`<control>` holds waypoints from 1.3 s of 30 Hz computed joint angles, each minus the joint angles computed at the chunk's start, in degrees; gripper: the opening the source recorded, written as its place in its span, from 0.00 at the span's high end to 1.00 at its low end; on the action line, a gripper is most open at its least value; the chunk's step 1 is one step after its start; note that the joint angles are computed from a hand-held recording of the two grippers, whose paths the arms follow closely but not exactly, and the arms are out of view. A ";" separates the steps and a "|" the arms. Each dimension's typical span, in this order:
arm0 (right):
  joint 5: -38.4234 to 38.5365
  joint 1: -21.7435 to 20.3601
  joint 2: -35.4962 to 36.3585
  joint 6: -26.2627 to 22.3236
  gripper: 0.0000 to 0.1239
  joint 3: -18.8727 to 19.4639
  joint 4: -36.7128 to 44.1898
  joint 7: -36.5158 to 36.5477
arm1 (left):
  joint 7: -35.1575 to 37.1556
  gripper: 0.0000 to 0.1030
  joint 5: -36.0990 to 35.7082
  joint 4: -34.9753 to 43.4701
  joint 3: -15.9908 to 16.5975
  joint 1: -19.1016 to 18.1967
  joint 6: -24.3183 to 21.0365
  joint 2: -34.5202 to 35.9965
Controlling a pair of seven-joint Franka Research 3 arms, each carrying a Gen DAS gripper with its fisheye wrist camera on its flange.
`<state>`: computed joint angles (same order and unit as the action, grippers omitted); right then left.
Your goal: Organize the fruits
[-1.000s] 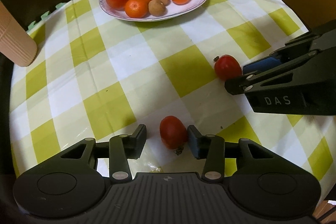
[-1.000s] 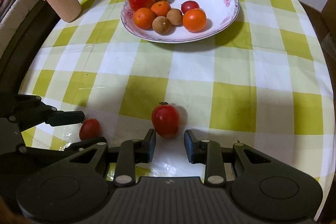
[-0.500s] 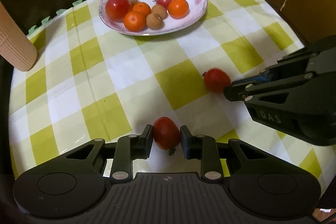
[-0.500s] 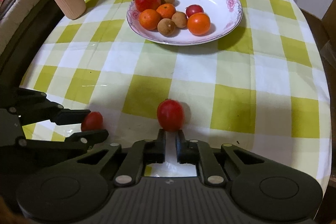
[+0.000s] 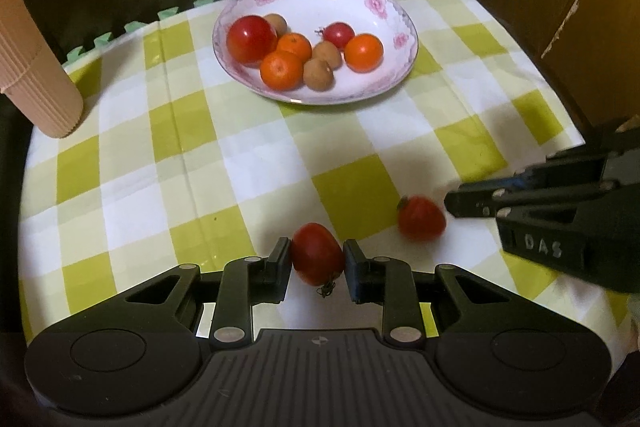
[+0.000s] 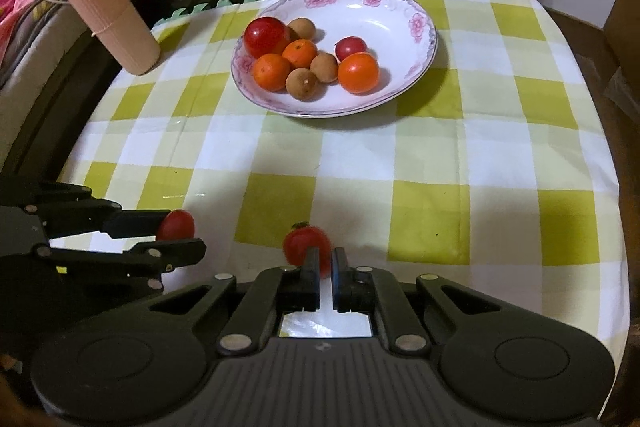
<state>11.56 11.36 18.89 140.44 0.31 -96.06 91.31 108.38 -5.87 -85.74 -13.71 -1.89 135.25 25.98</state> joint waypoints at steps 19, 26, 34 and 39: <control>5.95 -0.93 1.34 -4.91 0.82 2.33 2.61 -10.88 | -1.15 0.55 -0.55 -0.72 0.56 1.34 -0.86 0.05; 8.48 -1.08 0.55 -5.91 0.81 2.77 2.40 -14.69 | -1.47 0.47 -0.70 0.53 0.40 1.37 -1.99 1.00; 10.21 -1.14 0.40 -7.68 0.81 2.81 2.84 -17.81 | -3.45 0.52 2.69 2.40 1.37 -0.10 -2.62 2.99; 10.37 -0.97 1.12 -9.25 0.80 2.88 3.74 -19.34 | -3.84 0.52 3.04 2.56 1.11 0.06 -2.47 3.21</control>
<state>21.93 10.39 20.01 131.19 3.19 -92.31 71.97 104.54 -2.82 -83.18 -12.60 -1.83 132.78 29.19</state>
